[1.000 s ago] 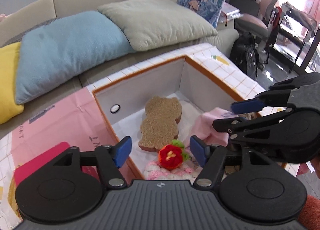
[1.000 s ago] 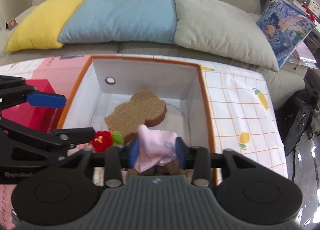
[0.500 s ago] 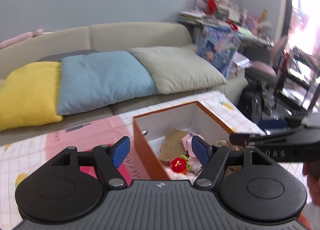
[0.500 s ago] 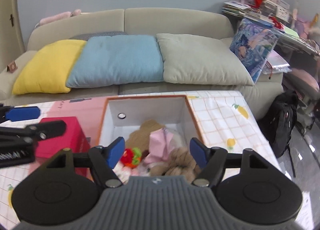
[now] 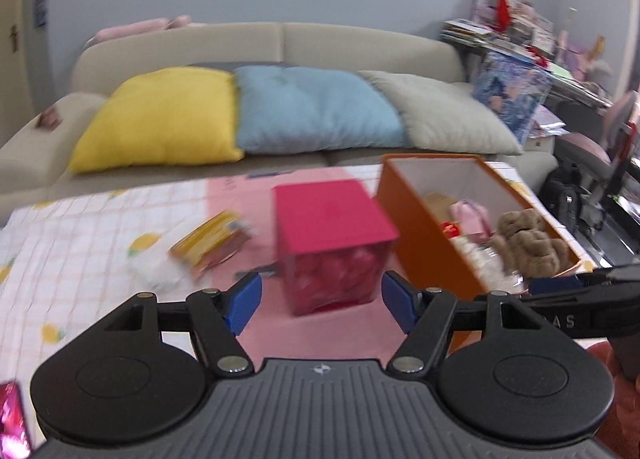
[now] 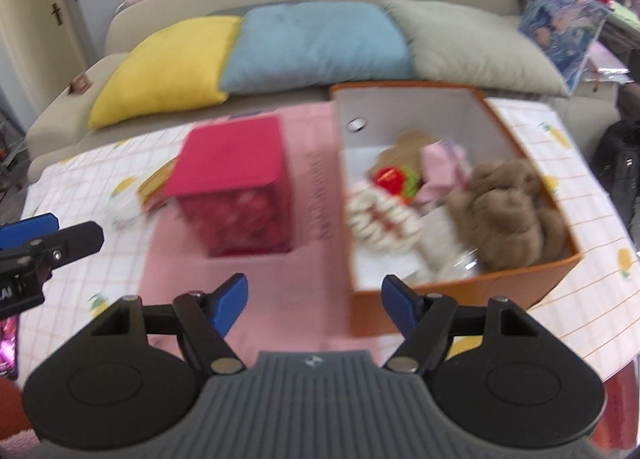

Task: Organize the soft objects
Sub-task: 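Move both grippers back from the storage box to the pile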

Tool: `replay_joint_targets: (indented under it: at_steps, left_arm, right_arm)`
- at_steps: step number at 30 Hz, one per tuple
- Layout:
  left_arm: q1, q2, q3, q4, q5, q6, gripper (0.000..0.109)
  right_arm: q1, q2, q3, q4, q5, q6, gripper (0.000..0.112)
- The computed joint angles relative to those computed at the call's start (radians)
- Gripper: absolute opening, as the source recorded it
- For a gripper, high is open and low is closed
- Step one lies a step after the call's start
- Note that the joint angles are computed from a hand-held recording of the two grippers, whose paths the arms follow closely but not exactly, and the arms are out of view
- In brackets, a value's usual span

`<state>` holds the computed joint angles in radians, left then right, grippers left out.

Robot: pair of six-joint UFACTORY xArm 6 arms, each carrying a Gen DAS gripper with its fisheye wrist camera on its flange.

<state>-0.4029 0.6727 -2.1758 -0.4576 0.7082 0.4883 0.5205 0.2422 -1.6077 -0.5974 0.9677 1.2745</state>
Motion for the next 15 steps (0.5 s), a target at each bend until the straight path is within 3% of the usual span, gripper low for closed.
replay_joint_targets:
  at_steps: [7, 15]
  left_arm:
    - [0.054, -0.062, 0.115, 0.003, -0.063, -0.014, 0.08]
    - [0.109, -0.006, 0.037, 0.011, -0.048, -0.057, 0.076]
  right_arm:
    - [0.046, 0.143, -0.185, 0.061, -0.001, -0.11, 0.073]
    - [0.06, 0.347, -0.49, 0.083, 0.024, -0.229, 0.073]
